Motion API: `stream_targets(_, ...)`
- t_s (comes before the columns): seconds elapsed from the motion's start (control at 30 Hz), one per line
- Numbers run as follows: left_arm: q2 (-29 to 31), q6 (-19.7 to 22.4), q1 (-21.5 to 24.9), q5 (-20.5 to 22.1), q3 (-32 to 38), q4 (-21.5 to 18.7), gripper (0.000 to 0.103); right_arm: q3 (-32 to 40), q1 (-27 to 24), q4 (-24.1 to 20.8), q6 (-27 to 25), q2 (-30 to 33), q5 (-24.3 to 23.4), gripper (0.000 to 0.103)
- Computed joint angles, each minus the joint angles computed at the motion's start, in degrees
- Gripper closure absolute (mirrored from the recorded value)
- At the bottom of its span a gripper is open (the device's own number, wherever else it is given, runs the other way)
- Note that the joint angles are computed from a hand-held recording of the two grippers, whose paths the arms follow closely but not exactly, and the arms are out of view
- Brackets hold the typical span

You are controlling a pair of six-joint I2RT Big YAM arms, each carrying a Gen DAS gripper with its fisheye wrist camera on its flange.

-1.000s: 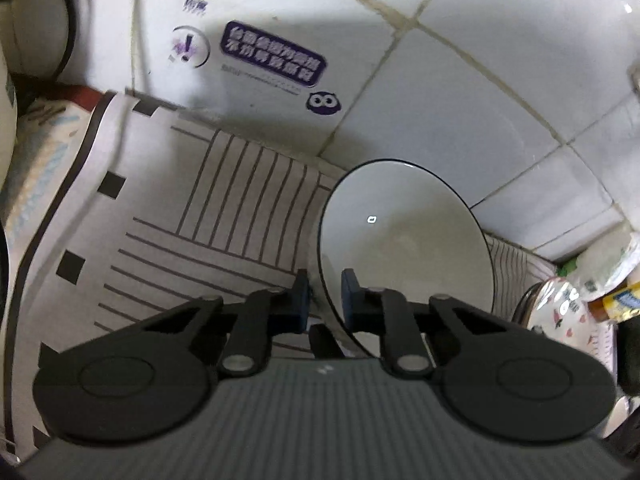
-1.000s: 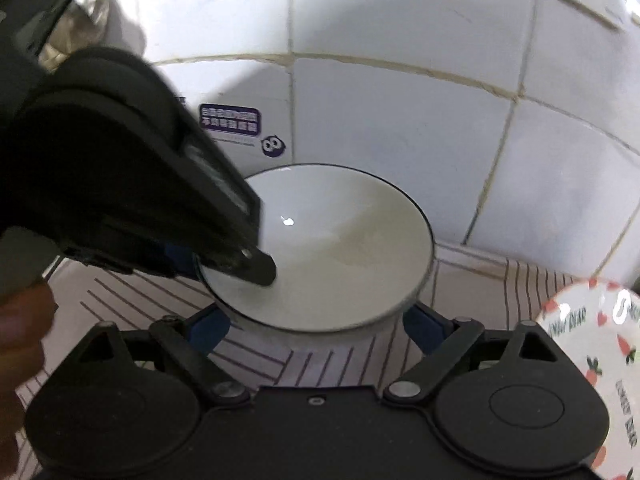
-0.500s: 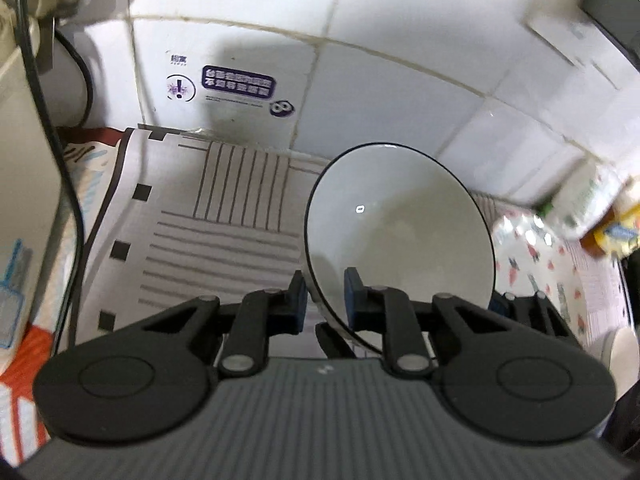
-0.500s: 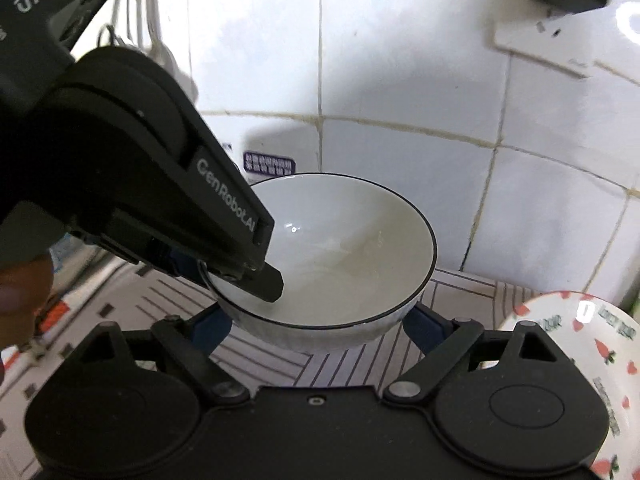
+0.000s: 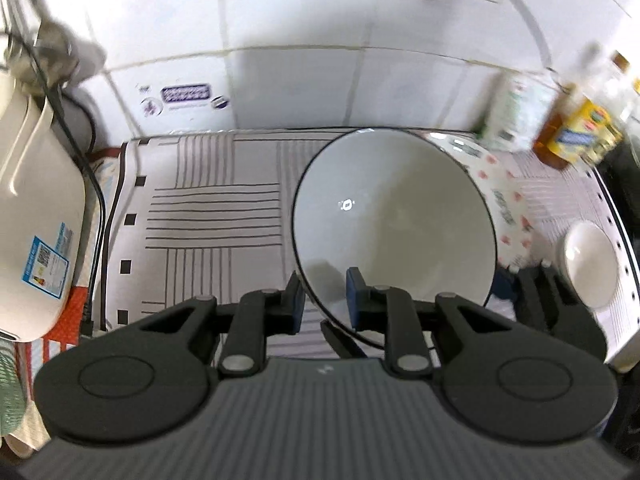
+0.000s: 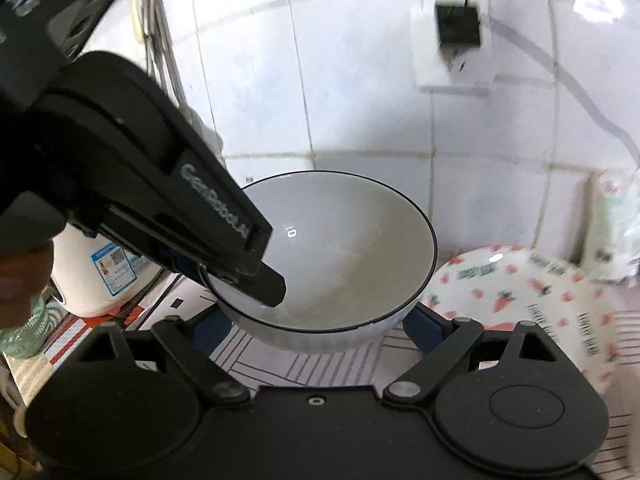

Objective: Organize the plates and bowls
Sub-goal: 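Lift the small white bowl with both grippers and lower it onto the bowl stack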

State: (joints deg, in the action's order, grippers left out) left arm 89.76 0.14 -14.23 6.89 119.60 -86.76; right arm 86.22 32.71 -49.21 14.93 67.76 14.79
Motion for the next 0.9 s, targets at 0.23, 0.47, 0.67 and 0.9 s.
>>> stream_targets(0.23,-2.7,0.1,-4.0,0.3,0.0,-0.5,0.082,-2.3,0.1,0.4,-4.9,-5.5,3.2,0.008)
stream_targets(0.47,-2.5,0.1,-8.8,0.8,2.0,-2.4,0.082,-3.3,-1.6,-2.1,-6.1,-9.7,4.9,0.008)
stream_targets(0.67,-0.4,0.3,-13.9,1.4,5.8,-4.8,0.082,-3.9,-3.8,-6.1,-5.8,-13.8,6.7,0.008)
stream_targets(0.9,3.2,-0.2,-19.6,3.1,8.7,-5.8,0.082,-4.8,-9.5,-11.3,-5.3,-17.5,6.9,0.008)
